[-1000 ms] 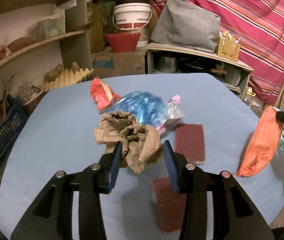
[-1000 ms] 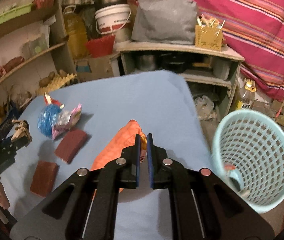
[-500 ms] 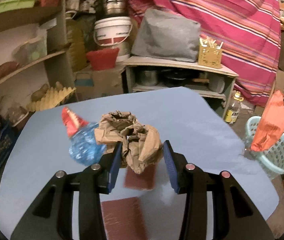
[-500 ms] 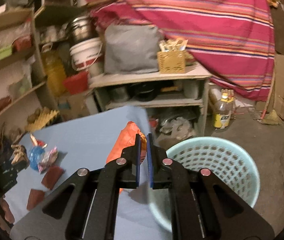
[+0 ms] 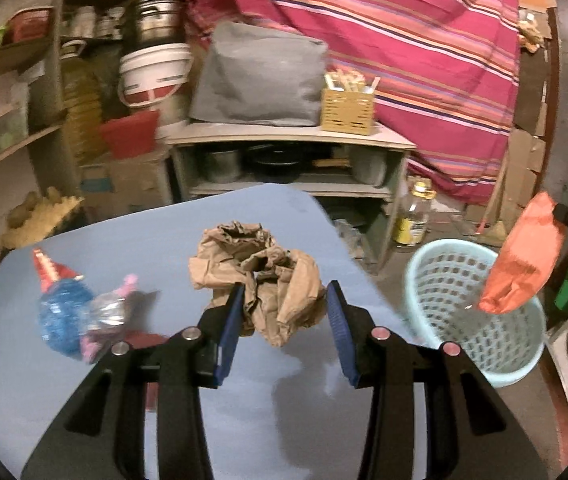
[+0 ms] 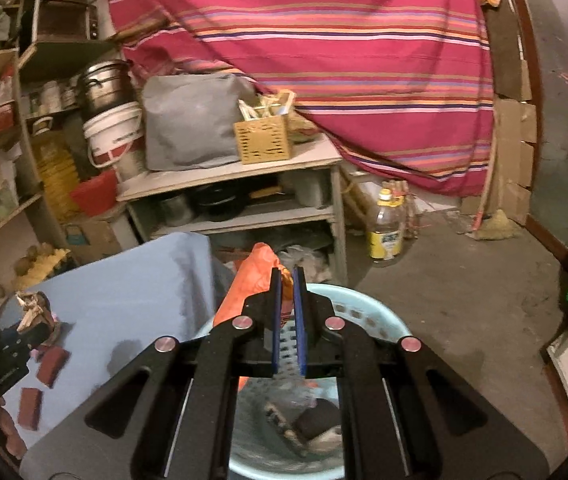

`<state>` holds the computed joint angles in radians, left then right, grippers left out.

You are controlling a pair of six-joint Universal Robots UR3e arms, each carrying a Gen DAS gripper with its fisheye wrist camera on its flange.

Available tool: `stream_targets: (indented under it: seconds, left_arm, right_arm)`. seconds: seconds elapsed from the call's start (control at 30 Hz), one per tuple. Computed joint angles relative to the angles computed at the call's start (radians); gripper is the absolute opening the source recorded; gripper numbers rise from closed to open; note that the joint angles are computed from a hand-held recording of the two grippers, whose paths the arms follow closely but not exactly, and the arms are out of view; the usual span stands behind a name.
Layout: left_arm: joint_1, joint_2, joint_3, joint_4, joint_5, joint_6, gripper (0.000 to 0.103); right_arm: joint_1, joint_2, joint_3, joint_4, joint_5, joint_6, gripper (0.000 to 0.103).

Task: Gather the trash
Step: 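Carry the orange bag and brown paper over the basket and open both tools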

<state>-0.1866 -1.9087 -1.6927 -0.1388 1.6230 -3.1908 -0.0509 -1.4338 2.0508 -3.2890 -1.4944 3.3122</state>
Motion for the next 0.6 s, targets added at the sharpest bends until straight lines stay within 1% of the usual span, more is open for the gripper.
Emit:
stream_targets:
  seconds: [0.17, 0.37, 0.43, 0.5, 0.53, 0.6]
  left_arm:
    - [-0.084, -0.114, 0.164, -0.047, 0.013, -0.029, 0.042]
    - [-0.165, -0.259, 0.388, -0.115, 0.001, -0.059, 0.042]
    - [-0.186, -0.307, 0.461, -0.141, -0.005, -0.067, 0.042]
    - [-0.205, -0.364, 0.545, -0.173, -0.014, -0.079, 0.042]
    - [-0.210, -0.392, 0.589, -0.196, -0.024, -0.083, 0.042]
    - [-0.227, -0.456, 0.695, -0.249, -0.030, -0.091, 0.042]
  right_arm:
    - [-0.062, 0.008, 0.055, -0.017, 0.011, -0.013, 0.007]
    - [-0.123, 0.012, 0.105, -0.045, 0.046, -0.013, 0.007]
    - [-0.115, 0.024, 0.109, -0.059, 0.034, -0.017, 0.007]
    - [-0.090, 0.046, 0.092, -0.064, -0.015, -0.033, 0.007]
    - [-0.090, 0.056, 0.091, -0.071, -0.019, -0.037, 0.007]
    - [-0.109, 0.063, 0.099, -0.081, 0.009, -0.022, 0.007]
